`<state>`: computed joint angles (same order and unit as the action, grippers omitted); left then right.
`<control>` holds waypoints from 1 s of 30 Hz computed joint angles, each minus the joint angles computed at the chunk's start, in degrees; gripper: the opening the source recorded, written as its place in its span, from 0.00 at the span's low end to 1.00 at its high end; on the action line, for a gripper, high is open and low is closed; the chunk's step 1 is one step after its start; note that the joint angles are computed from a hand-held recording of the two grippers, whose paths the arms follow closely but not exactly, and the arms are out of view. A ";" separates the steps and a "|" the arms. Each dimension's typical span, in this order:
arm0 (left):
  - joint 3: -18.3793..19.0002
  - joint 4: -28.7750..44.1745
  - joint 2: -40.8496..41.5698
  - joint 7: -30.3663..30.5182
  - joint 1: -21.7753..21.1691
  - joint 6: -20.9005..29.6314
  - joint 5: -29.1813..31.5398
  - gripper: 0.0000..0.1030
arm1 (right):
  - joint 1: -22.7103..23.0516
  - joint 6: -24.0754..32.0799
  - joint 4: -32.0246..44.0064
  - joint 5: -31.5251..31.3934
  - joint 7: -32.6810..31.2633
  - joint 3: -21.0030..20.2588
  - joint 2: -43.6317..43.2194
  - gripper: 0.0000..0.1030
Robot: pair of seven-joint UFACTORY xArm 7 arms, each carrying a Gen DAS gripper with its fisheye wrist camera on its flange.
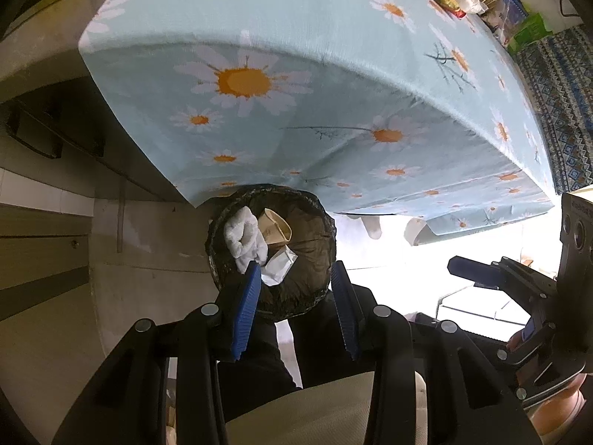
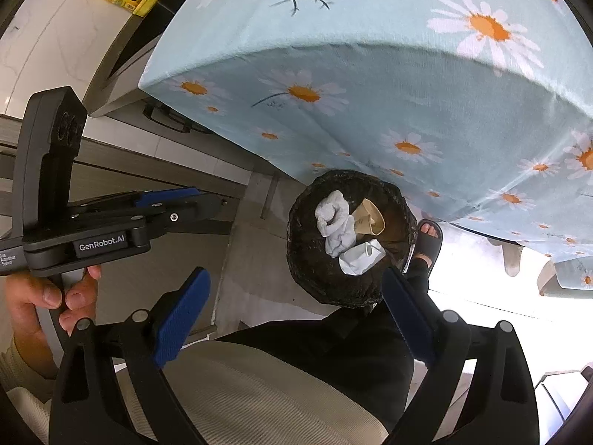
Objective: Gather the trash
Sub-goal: 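Raise both tools back over the table toward the wrappers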
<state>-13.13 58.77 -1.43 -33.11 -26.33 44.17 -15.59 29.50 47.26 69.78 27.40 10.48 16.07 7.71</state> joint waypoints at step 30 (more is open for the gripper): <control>-0.49 8.35 -3.95 -3.81 0.65 2.31 9.02 0.49 | -2.24 -2.04 2.28 -7.17 2.63 -2.78 -7.62 0.90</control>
<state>-13.62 67.11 -5.38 -36.92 -25.69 46.48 -6.57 27.26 45.22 72.07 20.23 13.11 13.30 0.10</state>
